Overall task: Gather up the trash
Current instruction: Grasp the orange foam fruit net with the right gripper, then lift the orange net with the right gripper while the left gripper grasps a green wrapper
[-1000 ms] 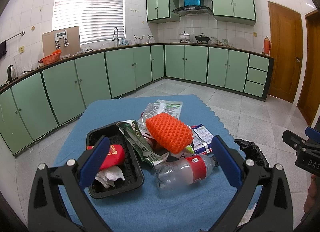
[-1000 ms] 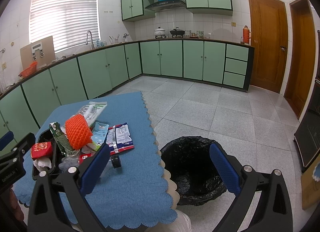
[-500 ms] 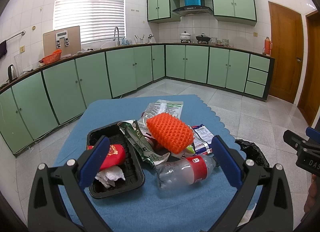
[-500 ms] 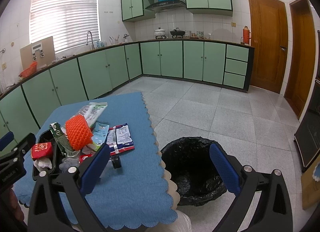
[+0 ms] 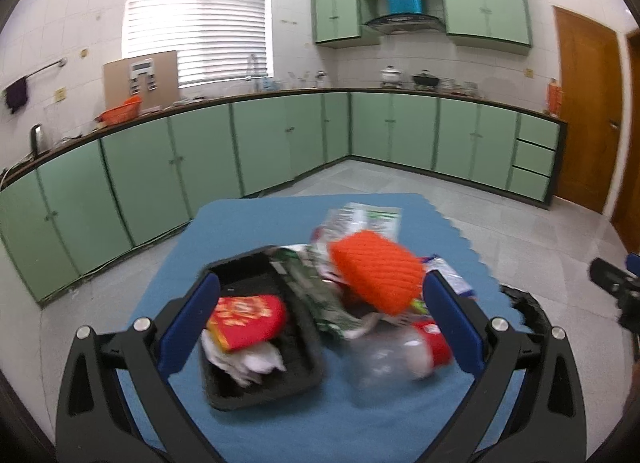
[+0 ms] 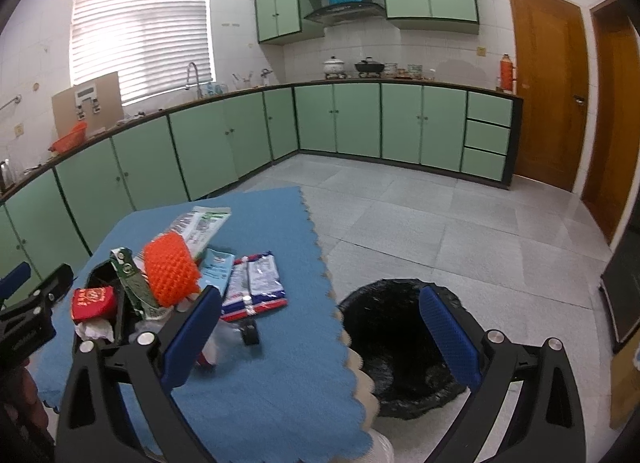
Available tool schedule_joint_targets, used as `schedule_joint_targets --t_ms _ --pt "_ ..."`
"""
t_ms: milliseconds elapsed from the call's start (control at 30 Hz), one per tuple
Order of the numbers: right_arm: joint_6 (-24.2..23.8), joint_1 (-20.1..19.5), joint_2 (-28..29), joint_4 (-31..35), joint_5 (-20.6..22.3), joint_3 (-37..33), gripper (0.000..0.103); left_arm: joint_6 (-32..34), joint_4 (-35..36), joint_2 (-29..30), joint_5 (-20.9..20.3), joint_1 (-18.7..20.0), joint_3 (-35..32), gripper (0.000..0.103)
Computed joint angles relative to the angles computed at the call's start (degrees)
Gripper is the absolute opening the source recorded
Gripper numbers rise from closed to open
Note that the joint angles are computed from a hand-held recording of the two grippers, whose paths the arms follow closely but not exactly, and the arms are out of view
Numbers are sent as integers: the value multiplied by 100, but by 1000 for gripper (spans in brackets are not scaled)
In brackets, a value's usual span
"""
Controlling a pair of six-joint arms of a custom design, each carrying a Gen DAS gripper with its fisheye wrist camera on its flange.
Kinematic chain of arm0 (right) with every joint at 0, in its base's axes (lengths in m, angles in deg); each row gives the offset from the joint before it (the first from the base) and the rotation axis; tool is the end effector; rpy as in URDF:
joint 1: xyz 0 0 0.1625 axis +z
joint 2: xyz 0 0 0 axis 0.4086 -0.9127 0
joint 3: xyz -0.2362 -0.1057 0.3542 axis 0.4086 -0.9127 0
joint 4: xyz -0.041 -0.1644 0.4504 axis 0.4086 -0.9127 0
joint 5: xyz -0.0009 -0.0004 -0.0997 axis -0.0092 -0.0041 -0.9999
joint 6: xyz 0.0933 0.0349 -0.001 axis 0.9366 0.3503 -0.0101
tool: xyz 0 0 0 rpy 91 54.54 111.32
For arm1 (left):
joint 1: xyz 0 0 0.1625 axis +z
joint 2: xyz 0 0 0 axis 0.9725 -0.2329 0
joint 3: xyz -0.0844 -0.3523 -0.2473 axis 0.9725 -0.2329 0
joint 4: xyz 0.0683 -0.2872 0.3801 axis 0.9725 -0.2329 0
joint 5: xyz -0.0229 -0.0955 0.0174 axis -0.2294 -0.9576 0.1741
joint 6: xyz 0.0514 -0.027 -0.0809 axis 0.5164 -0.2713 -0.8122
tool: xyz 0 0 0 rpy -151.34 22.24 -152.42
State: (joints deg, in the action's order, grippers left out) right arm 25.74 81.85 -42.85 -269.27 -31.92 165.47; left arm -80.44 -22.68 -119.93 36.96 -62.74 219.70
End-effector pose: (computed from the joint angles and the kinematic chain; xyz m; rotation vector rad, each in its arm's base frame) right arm 0.1926 -0.3605 0.3036 0.5826 -2.2470 1.1821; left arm -0.3080 -0.3100 0.1715 0.2383 1.8730 -1.3082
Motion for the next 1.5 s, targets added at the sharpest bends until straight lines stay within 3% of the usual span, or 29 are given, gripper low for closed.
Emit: schedule_joint_targets --t_ms 100,200,333,467,667,800,900,967,1067,1300,1500 --pt "20 -17 269 169 292 -157 93 -1168 1392 -149 -69 118 -156 98" --pt "64 -24 579 365 602 -322 89 -1758 2192 -279 -185 222 -210 98" --pt "-182 67 1281 483 806 -665 86 -2078 2542 -644 -348 357 -106 98" --pt "-188 52 1870 1048 1092 -1077 84 -2271 2777 -795 -429 453 -82 98" --pt "-62 44 2506 1416 965 -1527 81 -2213 2719 -850 -462 567 14 98" --pt "12 5 2650 1664 909 -1649 74 -1888 2317 -985 -445 673 158 98" --pt "12 -10 2722 1868 939 -1722 61 -1714 2111 -1063 -371 734 232 98" --pt "29 21 2750 2003 966 -1743 45 -1531 1936 -1119 -295 764 268 98" --pt "-70 43 2689 2059 1025 -1689 34 -1286 1573 -1065 -174 831 308 98" --pt "-153 28 2234 2080 1456 -1444 26 -497 697 -982 146 909 348 98" --pt "-5 -4 1747 1886 1535 -1311 26 996 -1131 -678 500 1134 457 98"
